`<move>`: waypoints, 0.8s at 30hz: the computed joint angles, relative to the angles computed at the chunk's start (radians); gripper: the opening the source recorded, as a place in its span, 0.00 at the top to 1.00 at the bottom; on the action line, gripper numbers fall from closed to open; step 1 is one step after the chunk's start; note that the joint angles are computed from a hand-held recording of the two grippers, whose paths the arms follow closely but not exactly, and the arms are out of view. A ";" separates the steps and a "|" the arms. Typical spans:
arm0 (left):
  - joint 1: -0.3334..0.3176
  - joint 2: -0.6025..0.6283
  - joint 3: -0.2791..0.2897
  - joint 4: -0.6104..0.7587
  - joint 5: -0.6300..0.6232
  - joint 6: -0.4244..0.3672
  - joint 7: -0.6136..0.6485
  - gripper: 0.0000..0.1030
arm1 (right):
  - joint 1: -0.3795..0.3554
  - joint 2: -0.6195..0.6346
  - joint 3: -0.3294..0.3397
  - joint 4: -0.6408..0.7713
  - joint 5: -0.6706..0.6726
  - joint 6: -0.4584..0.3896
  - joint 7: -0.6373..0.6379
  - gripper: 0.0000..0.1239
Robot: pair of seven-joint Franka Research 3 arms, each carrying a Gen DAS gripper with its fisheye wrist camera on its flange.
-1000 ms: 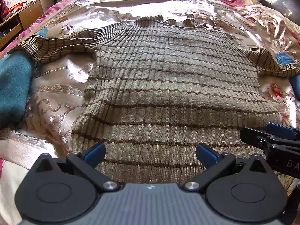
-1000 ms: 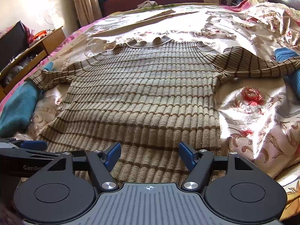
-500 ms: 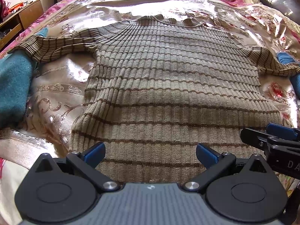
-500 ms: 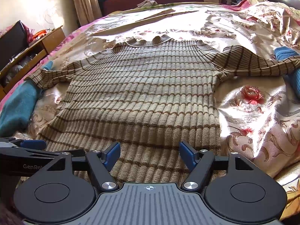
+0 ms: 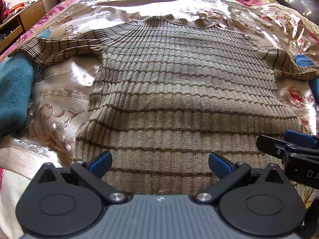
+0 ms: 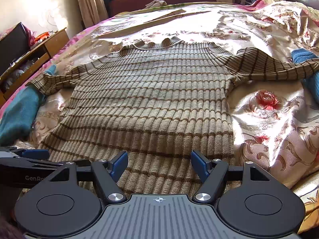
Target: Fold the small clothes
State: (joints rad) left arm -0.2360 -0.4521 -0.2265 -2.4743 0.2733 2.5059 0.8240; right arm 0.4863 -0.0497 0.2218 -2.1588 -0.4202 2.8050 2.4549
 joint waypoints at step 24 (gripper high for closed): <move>-0.007 0.002 0.002 -0.006 -0.009 0.005 -0.002 0.00 | 0.000 0.000 0.000 -0.005 -0.002 0.003 0.009 0.41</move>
State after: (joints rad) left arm -0.2426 -0.4497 -0.2244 -2.4808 0.2645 2.5107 0.8220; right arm 0.4867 -0.0499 0.2216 -2.1638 -0.4225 2.8083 2.4641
